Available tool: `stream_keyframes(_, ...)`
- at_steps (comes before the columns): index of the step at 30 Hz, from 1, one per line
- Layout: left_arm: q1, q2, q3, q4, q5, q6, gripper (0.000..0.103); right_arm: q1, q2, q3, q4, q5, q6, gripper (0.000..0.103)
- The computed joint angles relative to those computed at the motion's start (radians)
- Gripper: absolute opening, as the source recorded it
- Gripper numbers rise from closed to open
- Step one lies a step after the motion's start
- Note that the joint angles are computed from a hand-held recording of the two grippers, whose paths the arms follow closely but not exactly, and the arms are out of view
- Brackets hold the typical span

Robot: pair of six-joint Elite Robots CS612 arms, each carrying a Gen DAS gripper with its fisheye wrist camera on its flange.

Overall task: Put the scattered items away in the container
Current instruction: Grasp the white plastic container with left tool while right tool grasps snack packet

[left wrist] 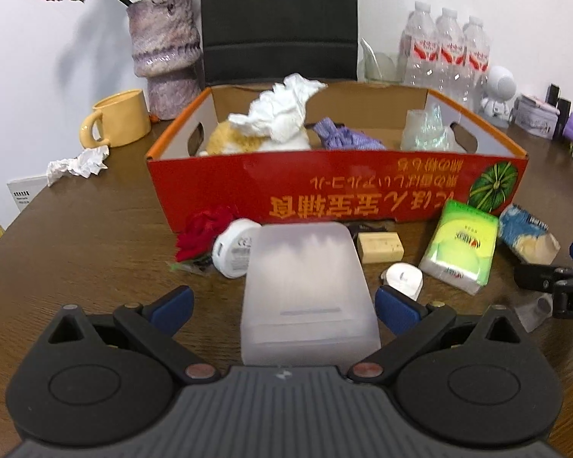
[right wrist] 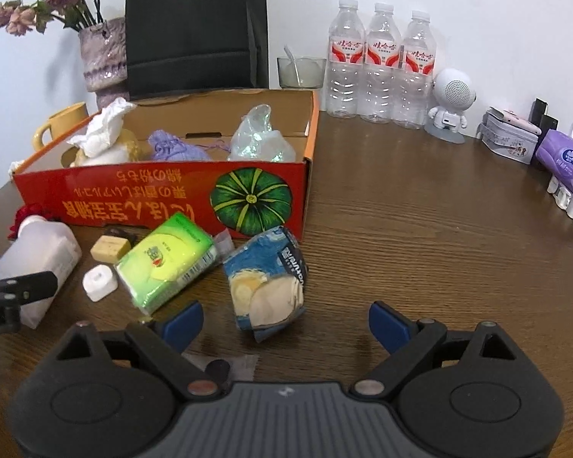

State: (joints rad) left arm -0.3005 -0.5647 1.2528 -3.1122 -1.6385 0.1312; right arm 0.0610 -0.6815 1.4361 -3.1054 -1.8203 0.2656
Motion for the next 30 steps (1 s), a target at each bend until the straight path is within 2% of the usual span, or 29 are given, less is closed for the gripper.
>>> stream_keyframes(4,-0.002,0.006,-0.008,0.009,0.001,0.004,0.103,-0.001,0.012,-0.020,0.008,0.002,-0.009,0.090)
stream_keyframes(5,-0.002,0.007,-0.011,0.015,0.003,0.002,0.103,0.000,0.015,-0.023,0.003,0.000,-0.015,0.084)
stream_keyframes(6,-0.003,0.007,-0.013,0.026,0.008,-0.001,0.103,0.000,0.017,-0.025,-0.001,0.001,-0.023,0.063)
stream_keyframes(7,-0.004,0.008,-0.017,0.040,0.013,-0.005,0.103,-0.001,0.017,-0.022,-0.011,0.009,-0.033,0.051)
stream_keyframes(8,-0.004,0.009,-0.018,0.045,0.016,-0.013,0.100,-0.003,0.015,-0.012,-0.041,0.031,-0.035,0.022)
stream_keyframes(9,-0.003,0.009,-0.015,0.039,0.010,-0.021,0.087,-0.004,0.012,-0.004,-0.056,0.042,-0.031,0.020)
stream_keyframes(11,0.005,0.007,-0.008,0.014,-0.031,-0.031,0.067,0.000,0.008,0.012,-0.100,0.035,-0.028,0.014)
stream_keyframes(13,0.005,0.002,0.005,-0.012,-0.025,-0.036,0.066,0.000,0.004,0.026,-0.138,0.041,-0.015,0.014)
stream_keyframes(16,0.014,-0.003,0.019,-0.037,-0.063,-0.045,0.067,-0.001,-0.001,0.042,-0.180,0.045,0.006,0.014)
stream_keyframes(27,0.039,-0.020,0.052,-0.098,-0.117,-0.083,0.066,0.010,-0.009,0.069,-0.243,0.034,0.043,0.014)
stream_keyframes(30,0.053,-0.033,0.063,-0.124,-0.157,-0.090,0.067,0.016,-0.017,0.076,-0.283,0.042,0.036,0.014)
